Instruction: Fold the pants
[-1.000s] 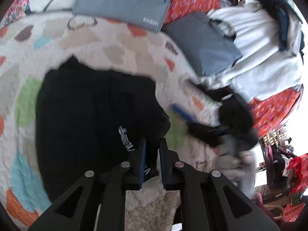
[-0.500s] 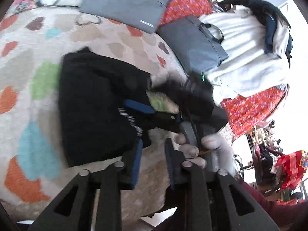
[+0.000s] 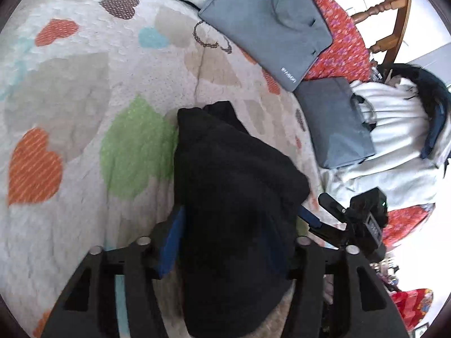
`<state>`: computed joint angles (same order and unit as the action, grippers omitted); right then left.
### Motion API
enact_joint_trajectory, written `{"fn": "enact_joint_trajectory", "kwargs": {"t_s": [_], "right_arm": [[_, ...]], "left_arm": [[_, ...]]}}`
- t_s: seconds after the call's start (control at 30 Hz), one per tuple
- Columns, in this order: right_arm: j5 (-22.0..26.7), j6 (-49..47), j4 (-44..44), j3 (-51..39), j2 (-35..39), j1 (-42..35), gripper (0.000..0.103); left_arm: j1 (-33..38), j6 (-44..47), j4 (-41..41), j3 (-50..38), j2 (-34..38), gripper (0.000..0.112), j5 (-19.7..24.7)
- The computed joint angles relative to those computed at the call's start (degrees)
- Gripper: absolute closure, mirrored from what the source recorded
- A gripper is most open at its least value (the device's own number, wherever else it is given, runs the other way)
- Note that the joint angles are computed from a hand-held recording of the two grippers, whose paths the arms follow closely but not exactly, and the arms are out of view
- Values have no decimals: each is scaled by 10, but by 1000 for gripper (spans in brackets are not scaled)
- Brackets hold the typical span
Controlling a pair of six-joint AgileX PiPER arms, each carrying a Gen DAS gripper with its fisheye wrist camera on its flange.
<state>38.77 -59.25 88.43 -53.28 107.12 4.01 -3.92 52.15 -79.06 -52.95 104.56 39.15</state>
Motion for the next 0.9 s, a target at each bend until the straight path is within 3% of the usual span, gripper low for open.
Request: {"fn": "enact_joint_trajectory", "kwargs": {"t_s": [0.1, 0.17, 0.27, 0.33, 0.4, 0.43, 0.47, 0.5, 0.53, 0.6, 0.73, 0.9], "right_arm": [[23, 15, -16, -56, 54, 15, 19], [9, 29, -36, -82, 70, 34, 17], [74, 19, -22, -121, 108, 43, 19], [51, 17, -36, -133, 109, 73, 19], [7, 20, -54, -136, 107, 100, 19], [2, 24, -57, -136, 106, 103, 19], [6, 37, -61, -136, 104, 99, 26], [23, 48, -60, -137, 106, 90, 41], [44, 45, -52, -135, 110, 82, 45], [56, 38, -38, -127, 104, 85, 52], [37, 47, -52, -117, 66, 97, 54], [47, 120, -117, -186, 53, 80, 54]], "left_arm": [[3, 23, -23, -20, 32, 47, 16], [4, 48, -52, -28, 52, 37, 29], [7, 80, -97, -37, 83, 20, 62], [4, 85, -110, -35, 83, 17, 63], [-13, 37, -58, -46, 70, 29, 29], [-19, 4, -26, -51, 63, 52, 12], [-24, -11, -3, -48, 53, 62, -2], [-19, -8, -2, -44, 48, 66, 7], [-14, 4, -17, -35, 41, 70, 23], [-24, -7, -5, -22, 13, 70, 4], [-34, -26, 1, -26, -21, 71, -13], [-36, -95, 44, -119, 3, 70, -13]]}}
